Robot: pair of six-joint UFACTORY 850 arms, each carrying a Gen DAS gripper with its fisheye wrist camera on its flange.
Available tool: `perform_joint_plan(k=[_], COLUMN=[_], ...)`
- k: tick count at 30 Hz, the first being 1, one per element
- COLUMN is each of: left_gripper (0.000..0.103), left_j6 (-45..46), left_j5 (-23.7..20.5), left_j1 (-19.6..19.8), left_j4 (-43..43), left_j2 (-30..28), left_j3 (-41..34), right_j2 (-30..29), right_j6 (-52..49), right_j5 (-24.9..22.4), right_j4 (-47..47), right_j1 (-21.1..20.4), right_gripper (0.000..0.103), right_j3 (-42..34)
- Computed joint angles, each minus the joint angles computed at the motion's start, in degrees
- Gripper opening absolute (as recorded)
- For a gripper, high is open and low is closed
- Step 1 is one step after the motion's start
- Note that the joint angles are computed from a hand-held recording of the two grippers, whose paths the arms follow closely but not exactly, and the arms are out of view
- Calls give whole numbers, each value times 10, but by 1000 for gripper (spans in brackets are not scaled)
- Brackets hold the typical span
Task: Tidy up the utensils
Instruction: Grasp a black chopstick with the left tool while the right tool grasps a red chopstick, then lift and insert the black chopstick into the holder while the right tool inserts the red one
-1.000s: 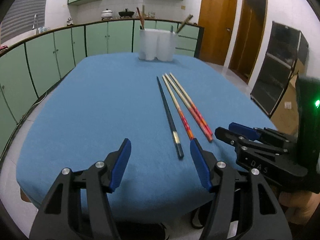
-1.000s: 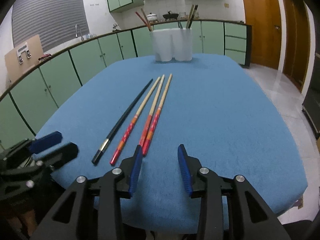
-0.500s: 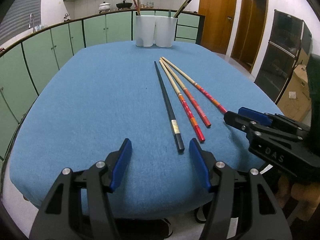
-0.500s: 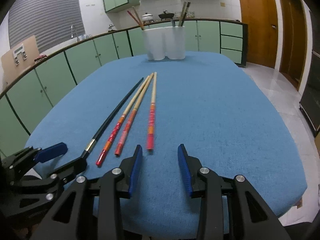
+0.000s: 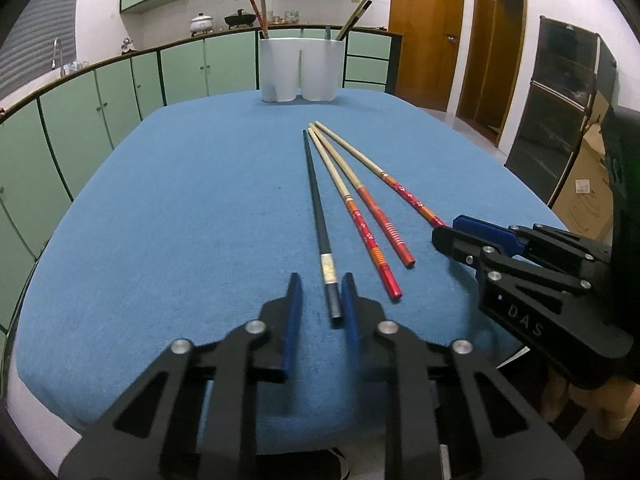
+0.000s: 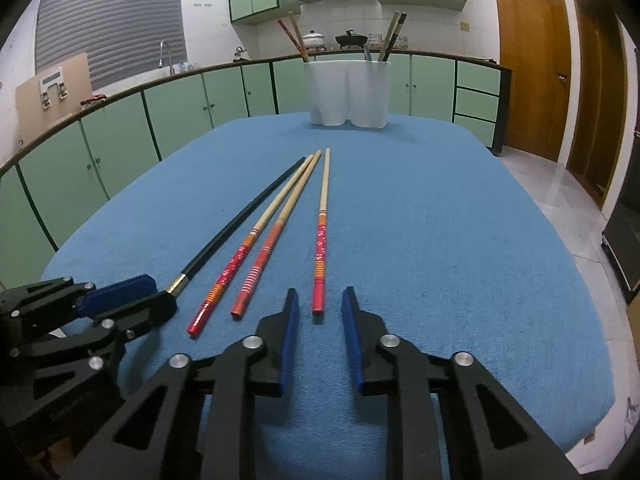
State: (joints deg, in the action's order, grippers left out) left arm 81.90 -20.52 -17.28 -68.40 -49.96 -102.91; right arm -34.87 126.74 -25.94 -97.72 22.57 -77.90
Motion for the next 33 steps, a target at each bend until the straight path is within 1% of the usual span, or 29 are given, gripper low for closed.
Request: perform_joint_plan(k=[2,3,8,11,13,16,21,28,33], left_gripper=[9,8,9,8,7,6,6,6,6], left_j6=[-8,-13,-33,-40,-50,-64,-58,-83,-104], left_j5=[-4,-6,-10,-16,-31,-37,-34,-30,-12], left_j1=[-1,-1,-2,-1,3,7,12,16,17], left_j4=[8,12,22,30,28,26,7,16,25], left_j2=[-2,-2,-6,-8,-11,-9,11,41,63], left_j3=[-3,-4,-10,-15,-21,-24,-10,3,8], right_j2=[2,2,2,3,5,15,44,91,125], right_j6=[6,4,6,10,10,25,63,89,66], right_j5=[2,2,-1,6,10,15,-2,-29,-45], right_j4=[-4,-5,-9,-4,-2,-11,-45,-68,-54], right_j1=[-1,-1,-1,-5,-5,-5,5,12,13], right_gripper=[15,14,14,6,5,5,5,5,5], right_j3=[3,3,4,3,3,8,29,63,76])
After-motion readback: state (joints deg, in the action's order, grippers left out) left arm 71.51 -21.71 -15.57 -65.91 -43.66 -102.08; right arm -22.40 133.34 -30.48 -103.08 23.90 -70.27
